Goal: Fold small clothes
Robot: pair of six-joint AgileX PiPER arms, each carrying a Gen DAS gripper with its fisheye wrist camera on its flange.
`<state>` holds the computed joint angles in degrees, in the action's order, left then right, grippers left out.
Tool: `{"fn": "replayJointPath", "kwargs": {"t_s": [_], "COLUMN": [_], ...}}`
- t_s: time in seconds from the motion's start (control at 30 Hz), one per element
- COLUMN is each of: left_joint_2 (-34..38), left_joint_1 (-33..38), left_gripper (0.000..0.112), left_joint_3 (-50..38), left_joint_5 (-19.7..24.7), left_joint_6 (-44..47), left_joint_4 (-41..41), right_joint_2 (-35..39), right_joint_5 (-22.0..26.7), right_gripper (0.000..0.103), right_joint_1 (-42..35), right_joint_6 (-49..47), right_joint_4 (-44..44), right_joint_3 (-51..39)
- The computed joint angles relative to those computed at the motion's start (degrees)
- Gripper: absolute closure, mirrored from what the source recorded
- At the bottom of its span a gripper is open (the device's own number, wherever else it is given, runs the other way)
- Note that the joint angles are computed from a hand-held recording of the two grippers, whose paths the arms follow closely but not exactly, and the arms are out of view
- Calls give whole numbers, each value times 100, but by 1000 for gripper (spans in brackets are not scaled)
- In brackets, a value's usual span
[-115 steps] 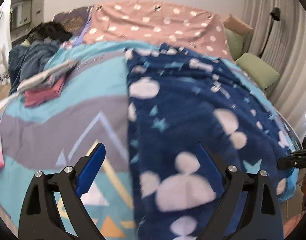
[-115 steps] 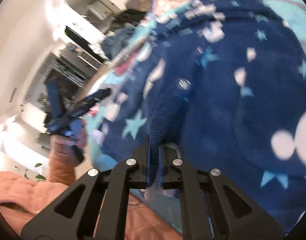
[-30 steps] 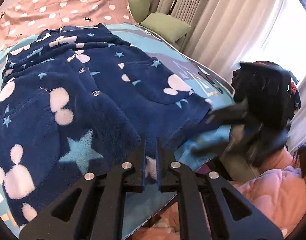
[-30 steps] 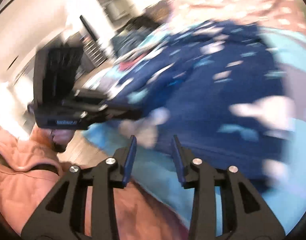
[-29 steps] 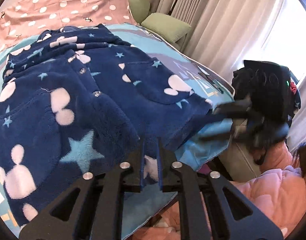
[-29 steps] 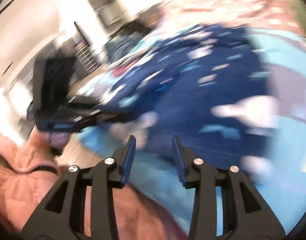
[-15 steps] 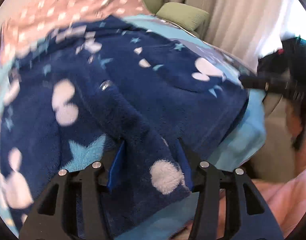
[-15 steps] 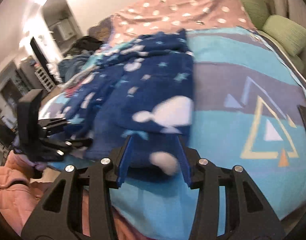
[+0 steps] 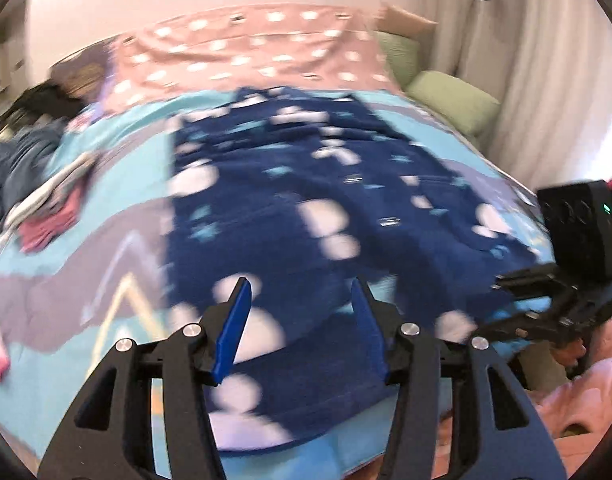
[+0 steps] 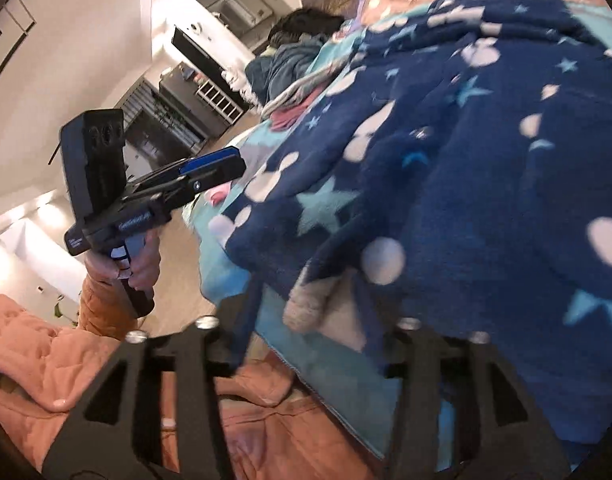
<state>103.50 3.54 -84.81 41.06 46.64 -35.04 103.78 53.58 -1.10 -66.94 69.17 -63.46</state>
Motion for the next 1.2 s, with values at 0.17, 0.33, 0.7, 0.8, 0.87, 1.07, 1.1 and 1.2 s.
{"fn": "replayJointPath", "kwargs": {"t_s": [0.17,0.33,0.7,0.8,0.87,1.07,1.1,1.2], "left_joint_2": [159,175,422,469,433,571,610,708], "left_joint_1": [383,479,625,750,801,1035,1033,947], "left_gripper": [59,49,44,44,44,43,43,39], "left_joint_3": [-67,13,343,311,399,319,276,136], "left_joint_5": [19,55,91,376,417,807,844,861], "left_joint_6": [-314,-236,-674,-517,-351,-159,-183,-201], "left_joint_4": [-91,-118,667,441,265,-345,-367,-406], "right_joint_2": [211,-500,-1520,-1968,-2025,-1208,-1078,-840], "right_joint_5": [-26,89,-918,-1396,-1616,-1419,-1372,-1223], "right_gripper": [92,92,52,38,38,37,37,37], "right_joint_1": [398,72,-401,-792,-1137,-1870,-1882,-1754], "right_joint_6": [470,-37,297,544,1058,1570,1372,943], "right_joint_4": [-307,31,-354,-432,-747,-562,-324,90], "right_joint_3": [-443,53,1064,1202,1230,1335,1360,1230]}}
